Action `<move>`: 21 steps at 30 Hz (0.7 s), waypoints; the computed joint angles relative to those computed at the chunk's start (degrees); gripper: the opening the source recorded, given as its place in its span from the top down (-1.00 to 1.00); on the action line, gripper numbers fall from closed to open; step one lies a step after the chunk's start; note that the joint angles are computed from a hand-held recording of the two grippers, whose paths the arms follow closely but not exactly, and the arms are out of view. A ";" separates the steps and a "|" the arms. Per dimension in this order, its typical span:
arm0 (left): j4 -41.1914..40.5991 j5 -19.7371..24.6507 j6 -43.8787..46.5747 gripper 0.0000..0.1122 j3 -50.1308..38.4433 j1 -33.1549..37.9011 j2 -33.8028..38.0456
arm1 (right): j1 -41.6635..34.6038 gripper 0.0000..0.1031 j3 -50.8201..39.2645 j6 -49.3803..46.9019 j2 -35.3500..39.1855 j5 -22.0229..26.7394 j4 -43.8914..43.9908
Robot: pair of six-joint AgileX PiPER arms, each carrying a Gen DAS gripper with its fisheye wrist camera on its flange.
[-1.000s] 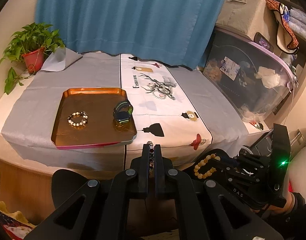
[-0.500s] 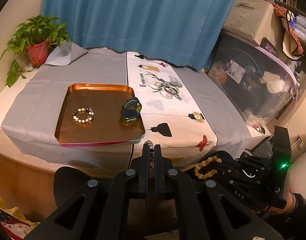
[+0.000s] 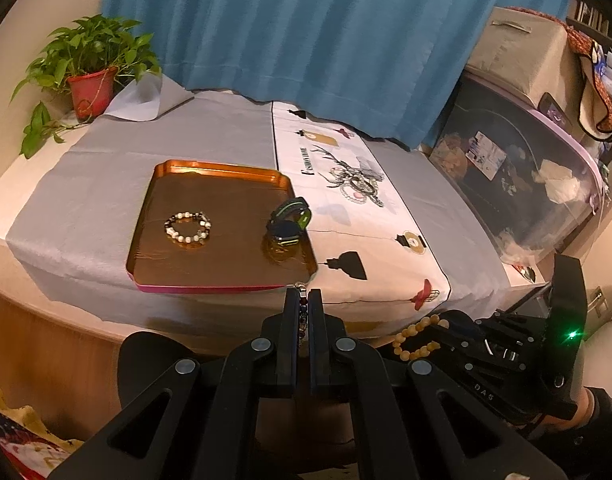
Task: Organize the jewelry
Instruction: 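Lift the amber beads with the right tool while the left tool carries the chain toward the tray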
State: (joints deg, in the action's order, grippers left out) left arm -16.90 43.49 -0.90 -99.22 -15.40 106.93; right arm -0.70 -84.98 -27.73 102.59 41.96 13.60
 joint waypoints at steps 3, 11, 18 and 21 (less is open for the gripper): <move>-0.58 0.36 0.54 0.97 -0.24 1.04 0.38 | 1.03 0.74 -2.25 0.72 1.64 0.63 -0.70; -1.14 1.64 1.23 0.97 -2.68 3.74 2.89 | 3.52 0.74 -8.32 2.06 6.20 2.52 -1.69; 0.23 3.32 1.20 0.97 -7.72 5.45 6.21 | 4.55 0.74 -15.74 3.31 10.80 5.03 -1.92; 0.96 3.95 0.90 0.97 -9.97 6.40 7.72 | 4.77 0.74 -21.07 3.45 14.13 6.77 -1.40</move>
